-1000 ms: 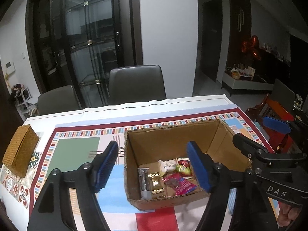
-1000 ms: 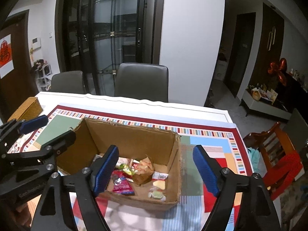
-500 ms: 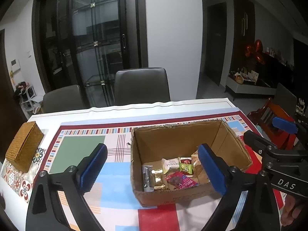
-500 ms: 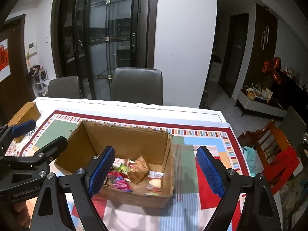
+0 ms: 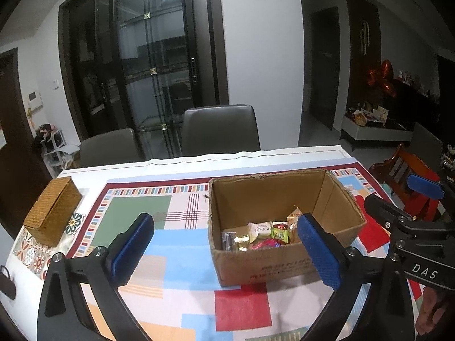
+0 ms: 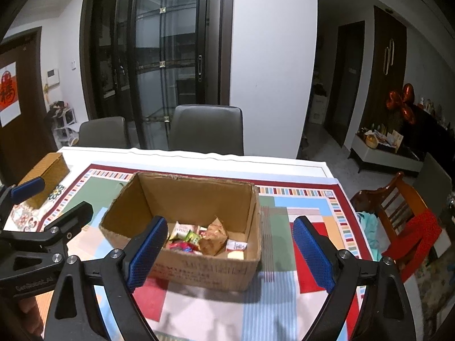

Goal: Organize snacks

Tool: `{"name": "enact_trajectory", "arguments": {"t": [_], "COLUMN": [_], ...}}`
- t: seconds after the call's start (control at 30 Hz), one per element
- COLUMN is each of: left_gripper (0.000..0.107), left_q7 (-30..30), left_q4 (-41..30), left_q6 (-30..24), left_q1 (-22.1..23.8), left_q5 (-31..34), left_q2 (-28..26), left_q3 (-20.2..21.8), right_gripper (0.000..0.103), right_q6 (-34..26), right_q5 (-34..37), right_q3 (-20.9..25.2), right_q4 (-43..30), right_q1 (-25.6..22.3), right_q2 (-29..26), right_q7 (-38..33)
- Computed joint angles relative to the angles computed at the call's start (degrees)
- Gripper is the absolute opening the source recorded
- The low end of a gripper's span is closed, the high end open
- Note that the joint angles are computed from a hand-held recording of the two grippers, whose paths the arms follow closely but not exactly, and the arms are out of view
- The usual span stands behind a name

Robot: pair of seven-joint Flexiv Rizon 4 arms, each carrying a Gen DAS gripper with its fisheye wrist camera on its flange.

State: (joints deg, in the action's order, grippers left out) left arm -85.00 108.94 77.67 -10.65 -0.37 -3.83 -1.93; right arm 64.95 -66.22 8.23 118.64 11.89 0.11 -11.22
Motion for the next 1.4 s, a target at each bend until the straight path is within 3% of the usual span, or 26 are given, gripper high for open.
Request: {"name": "enact_trajectory", "arguments": {"t": [0.37,1.07,1.4], "left_gripper": [0.103,0.103,0.103], "left_q7": [-3.3,-7.5,-9.1], "left_q4": [5.3,19.7,27.3], "left_q6": [0.8,2.5,0.7], "left_q1": [0.3,2.5,3.2], "left_q5": [5.2,5.7,5.3], "left_q2": [5.0,18.0,26.4], "left_q3": [0.1,-2.0,-2.8], "right_gripper": [0.091,0.091,0.091], "right_q6": [-0.9,-2.5,-3.9], "right_q5": [-0.4,-0.5,3.7], "right_q3": [2.0,7.7,10.9], "right_q4": [4.7,14.9,20.1], "right_q1": [-0.8,-1.9,-0.9], "right_q2": [4.6,15.6,21.5], "right_q7": [2.6,8.4,9.0]}}
